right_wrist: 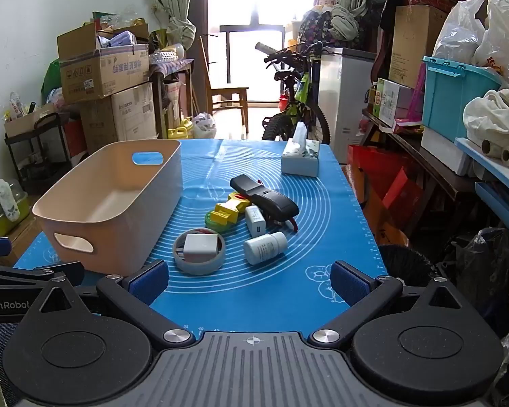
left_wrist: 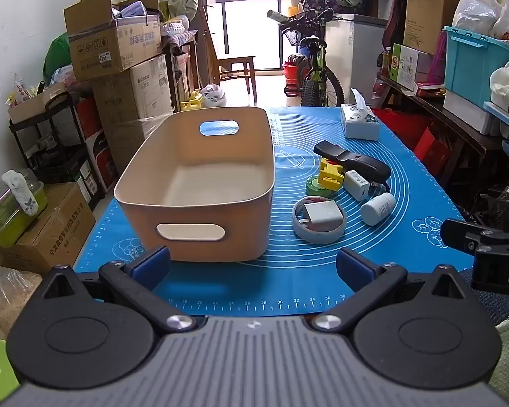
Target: Organize rigid objects
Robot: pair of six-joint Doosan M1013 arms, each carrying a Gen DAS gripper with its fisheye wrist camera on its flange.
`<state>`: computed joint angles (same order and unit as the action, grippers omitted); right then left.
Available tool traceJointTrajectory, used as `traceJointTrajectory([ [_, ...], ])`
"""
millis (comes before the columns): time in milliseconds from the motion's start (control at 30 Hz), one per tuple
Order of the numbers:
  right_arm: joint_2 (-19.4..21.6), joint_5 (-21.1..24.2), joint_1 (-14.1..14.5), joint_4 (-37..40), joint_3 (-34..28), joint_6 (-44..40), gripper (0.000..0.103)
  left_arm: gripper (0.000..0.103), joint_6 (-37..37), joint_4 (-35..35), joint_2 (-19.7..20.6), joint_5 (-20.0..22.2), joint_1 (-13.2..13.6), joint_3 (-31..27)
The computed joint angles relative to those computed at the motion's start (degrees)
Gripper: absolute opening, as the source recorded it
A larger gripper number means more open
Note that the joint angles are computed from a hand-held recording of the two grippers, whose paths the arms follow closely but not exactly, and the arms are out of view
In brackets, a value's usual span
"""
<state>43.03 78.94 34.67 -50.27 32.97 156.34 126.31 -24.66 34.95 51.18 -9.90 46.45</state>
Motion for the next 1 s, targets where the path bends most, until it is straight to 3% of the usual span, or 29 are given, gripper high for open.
traceJointTrajectory([
  [1000, 0.00, 0.05, 0.03, -0.08, 0.02, -0.04, 0.101, 0.103, -0.17, 0.07, 0.03, 0.28, 0.01, -0.12],
])
